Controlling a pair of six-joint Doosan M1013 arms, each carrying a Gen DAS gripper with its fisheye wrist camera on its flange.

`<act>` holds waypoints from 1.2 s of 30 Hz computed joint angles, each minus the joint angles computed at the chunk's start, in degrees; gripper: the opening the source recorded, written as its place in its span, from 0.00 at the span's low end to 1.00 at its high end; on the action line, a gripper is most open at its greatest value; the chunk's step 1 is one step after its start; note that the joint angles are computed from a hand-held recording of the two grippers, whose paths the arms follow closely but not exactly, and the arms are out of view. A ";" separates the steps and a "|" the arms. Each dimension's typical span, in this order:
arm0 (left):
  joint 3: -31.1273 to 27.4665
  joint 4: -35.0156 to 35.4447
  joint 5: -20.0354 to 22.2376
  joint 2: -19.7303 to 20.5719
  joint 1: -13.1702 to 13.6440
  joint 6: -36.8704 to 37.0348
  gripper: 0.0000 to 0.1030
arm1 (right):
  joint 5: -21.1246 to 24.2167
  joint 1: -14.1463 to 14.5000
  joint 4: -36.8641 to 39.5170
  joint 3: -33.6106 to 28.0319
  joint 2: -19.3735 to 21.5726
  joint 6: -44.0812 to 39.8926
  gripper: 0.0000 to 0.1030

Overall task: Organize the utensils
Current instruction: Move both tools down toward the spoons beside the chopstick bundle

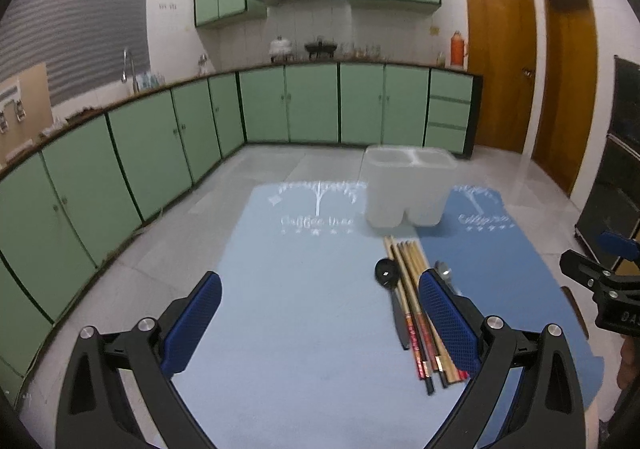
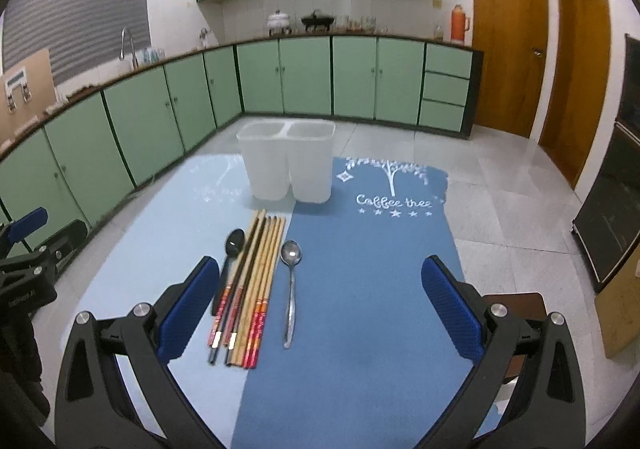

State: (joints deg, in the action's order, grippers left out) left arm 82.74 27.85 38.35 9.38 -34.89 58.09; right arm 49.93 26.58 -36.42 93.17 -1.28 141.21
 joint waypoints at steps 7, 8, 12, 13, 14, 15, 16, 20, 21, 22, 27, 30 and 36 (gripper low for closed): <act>-4.69 -11.38 5.12 6.01 2.08 8.82 0.89 | 0.18 -3.94 11.51 -1.89 4.62 -10.35 0.86; -5.16 -12.35 6.05 6.80 2.11 9.89 0.88 | 0.58 -4.38 13.42 -2.01 5.25 -11.94 0.80; -6.53 -15.32 8.98 9.42 1.84 14.21 0.87 | 1.81 -5.51 18.10 -2.16 6.90 -15.06 0.73; -6.88 -16.49 9.57 10.08 1.85 15.28 0.87 | 1.58 -5.76 18.70 -2.10 7.21 -15.49 0.73; -7.19 -17.15 10.22 10.53 1.78 15.78 0.86 | 1.55 -5.88 19.19 -2.06 7.39 -15.77 0.73; -7.57 -17.81 10.75 11.11 1.75 16.33 0.86 | 1.53 -6.01 19.52 -2.08 7.66 -15.92 0.73; -7.65 -18.18 10.90 11.31 1.70 16.62 0.86 | 1.54 -6.33 20.35 -2.15 7.92 -16.47 0.72; -8.30 -19.60 11.34 12.09 1.74 17.40 0.86 | 1.44 -7.05 22.76 -2.24 8.55 -18.10 0.69; -8.52 -19.67 11.55 12.23 1.77 17.52 0.86 | 1.57 -7.18 23.06 -2.35 8.67 -18.34 0.69; -8.84 -19.75 11.79 12.54 1.78 17.68 0.86 | 1.58 -7.33 23.42 -2.37 8.77 -18.52 0.69; -11.01 -19.97 13.36 14.51 1.82 17.92 0.86 | 1.71 -7.89 23.78 -2.18 8.92 -18.65 0.69; -11.85 -20.24 14.08 15.49 1.84 18.49 0.86 | 2.03 -8.31 24.06 -2.05 9.07 -18.74 0.69; -12.25 -19.20 14.90 16.15 2.04 18.13 0.86 | 1.67 -8.50 24.80 -1.98 9.37 -19.21 0.69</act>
State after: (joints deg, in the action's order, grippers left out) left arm 70.49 8.65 53.25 25.53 -32.86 76.22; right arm 51.60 18.08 -11.62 91.19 8.10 122.00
